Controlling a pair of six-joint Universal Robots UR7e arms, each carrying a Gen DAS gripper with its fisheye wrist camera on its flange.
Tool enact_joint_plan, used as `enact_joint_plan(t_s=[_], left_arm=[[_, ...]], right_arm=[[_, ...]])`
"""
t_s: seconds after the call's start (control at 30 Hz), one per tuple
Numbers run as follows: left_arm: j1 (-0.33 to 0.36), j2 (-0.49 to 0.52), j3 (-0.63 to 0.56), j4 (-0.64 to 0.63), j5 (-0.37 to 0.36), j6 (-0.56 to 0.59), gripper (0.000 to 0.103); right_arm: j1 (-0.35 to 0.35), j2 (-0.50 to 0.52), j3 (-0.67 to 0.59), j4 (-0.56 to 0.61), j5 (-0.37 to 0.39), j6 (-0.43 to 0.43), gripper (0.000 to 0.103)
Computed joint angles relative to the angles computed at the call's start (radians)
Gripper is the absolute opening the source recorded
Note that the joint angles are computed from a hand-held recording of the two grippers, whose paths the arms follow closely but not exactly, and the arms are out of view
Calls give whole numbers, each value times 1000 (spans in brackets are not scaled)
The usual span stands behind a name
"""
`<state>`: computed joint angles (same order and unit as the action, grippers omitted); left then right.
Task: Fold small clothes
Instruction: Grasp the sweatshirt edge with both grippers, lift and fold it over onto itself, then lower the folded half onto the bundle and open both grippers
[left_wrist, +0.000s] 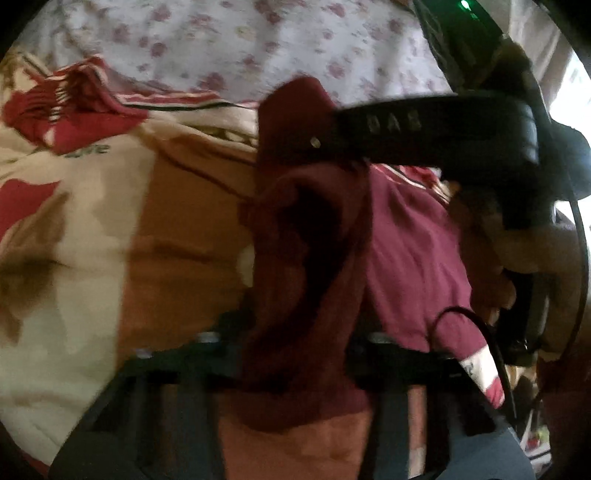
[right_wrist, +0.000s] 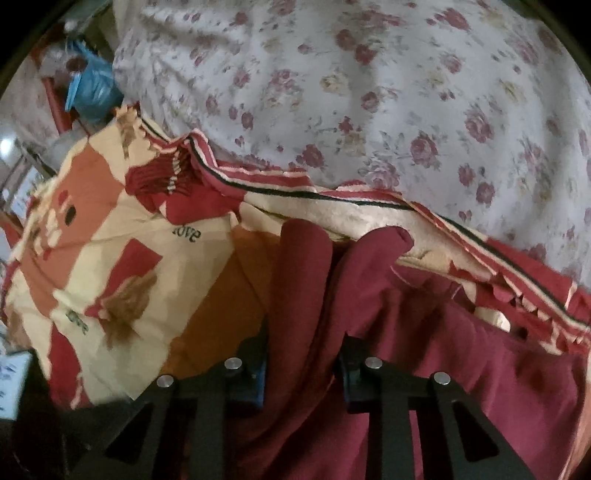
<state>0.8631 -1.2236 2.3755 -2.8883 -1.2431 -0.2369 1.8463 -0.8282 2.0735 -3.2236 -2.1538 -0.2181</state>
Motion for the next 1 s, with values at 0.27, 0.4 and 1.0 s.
enact_joint_plan(t_s=[0.27, 0.4, 1.0], left_arm=[[-159, -33, 28, -33, 4, -8, 21], [-241, 10, -8, -33, -26, -5, 21], [-343, 397, -226, 11, -87, -45, 21]], right_arm=[[3, -188, 116, -17, 80, -15, 22], [2, -338, 202, -19, 85, -38, 22], [-318, -618, 382, -63, 79, -141, 21]])
